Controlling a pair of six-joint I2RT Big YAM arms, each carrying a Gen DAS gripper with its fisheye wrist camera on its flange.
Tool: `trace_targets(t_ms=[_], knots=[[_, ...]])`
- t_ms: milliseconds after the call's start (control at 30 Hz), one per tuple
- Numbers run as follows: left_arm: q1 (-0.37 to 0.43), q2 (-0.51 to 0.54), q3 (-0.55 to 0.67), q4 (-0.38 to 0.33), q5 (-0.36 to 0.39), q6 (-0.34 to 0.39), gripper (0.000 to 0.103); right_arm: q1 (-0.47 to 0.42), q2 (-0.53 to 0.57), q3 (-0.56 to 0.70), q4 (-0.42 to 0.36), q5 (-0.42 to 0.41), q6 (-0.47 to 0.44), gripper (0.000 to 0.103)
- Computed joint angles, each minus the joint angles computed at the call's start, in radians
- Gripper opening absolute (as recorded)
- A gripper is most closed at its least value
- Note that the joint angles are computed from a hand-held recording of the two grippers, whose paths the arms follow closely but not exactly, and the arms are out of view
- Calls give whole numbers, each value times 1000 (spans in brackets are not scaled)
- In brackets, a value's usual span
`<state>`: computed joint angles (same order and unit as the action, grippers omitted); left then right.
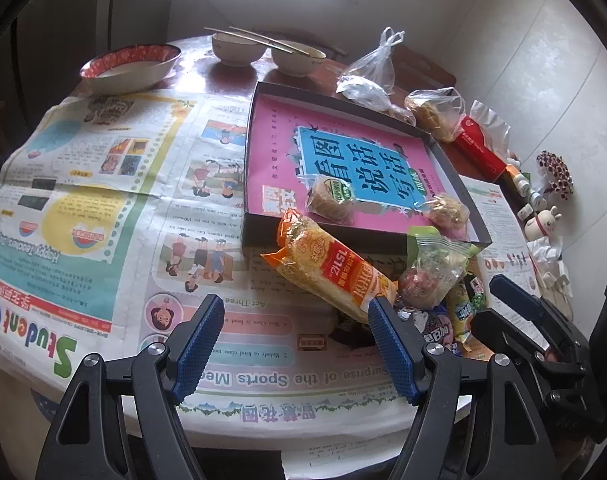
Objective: Organize snacks
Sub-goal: 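Grasp the long orange snack bag with the left gripper while the right grasps a clear bag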
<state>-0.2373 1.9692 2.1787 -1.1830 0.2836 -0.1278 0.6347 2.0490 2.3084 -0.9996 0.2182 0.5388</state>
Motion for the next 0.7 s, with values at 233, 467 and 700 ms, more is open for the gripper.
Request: trace_targets(t_ms=[233, 467, 700], knots=[[5, 29, 24, -12, 58, -29, 76, -9, 22, 19, -14, -25, 22, 76], [7, 67, 59, -23, 135, -68, 76, -8, 62, 73, -47, -31, 13, 75], [4, 94, 87, -25, 178, -75, 76, -11, 113, 151, -89, -24, 18, 68]])
